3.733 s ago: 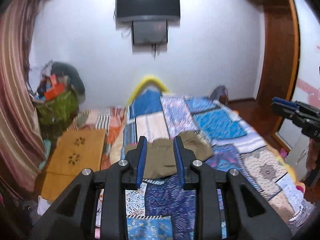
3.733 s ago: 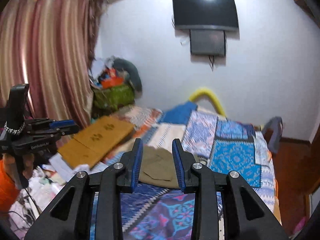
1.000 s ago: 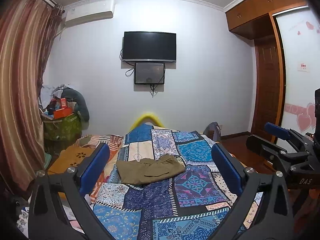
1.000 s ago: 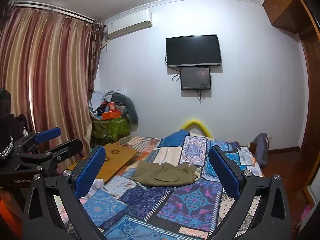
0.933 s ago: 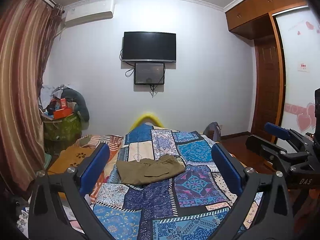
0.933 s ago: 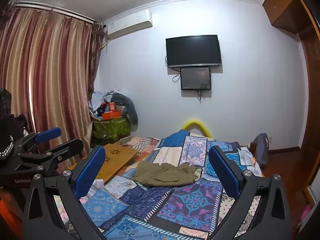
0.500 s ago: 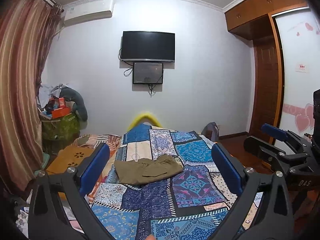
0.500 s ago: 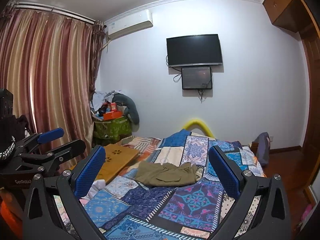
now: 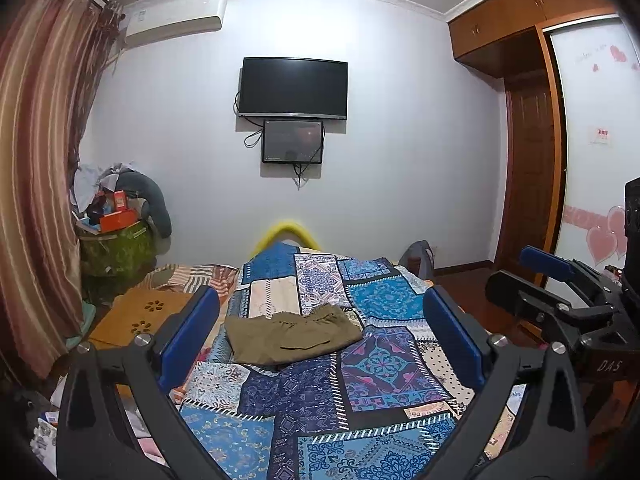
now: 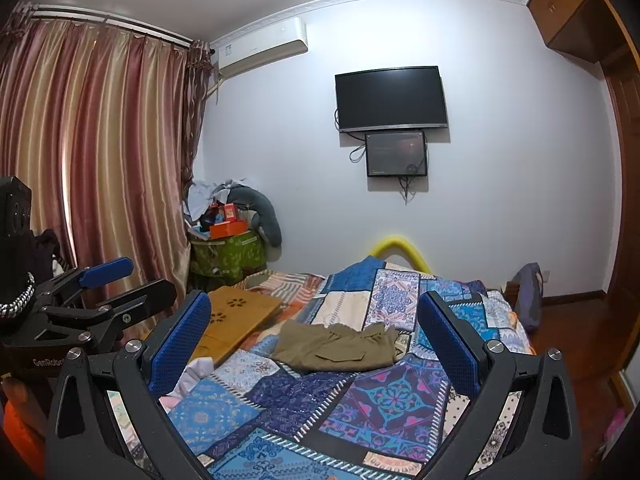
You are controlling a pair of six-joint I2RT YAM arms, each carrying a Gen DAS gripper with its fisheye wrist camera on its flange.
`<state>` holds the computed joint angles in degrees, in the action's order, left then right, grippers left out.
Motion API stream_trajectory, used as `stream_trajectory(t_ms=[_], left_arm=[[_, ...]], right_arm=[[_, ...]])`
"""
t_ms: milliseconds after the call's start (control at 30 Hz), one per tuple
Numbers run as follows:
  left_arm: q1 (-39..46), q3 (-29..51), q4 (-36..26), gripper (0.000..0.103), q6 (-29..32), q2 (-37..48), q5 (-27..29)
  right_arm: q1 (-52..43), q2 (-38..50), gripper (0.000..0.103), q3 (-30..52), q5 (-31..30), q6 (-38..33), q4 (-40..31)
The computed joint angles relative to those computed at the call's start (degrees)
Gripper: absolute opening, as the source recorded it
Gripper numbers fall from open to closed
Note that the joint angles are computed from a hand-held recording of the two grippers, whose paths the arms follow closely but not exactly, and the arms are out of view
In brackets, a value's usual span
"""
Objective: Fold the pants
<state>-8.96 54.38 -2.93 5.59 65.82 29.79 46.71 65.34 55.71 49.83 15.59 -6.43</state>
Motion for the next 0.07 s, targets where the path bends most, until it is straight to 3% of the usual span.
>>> stream_trajectory(t_ms=[67], left_arm=[[-0.24,0.19,-0.11,0.103,-0.05,0.19,-0.1]], right_arm=[[-0.1,0.02,0.103,-0.04,-0.16,0.09,0.09]])
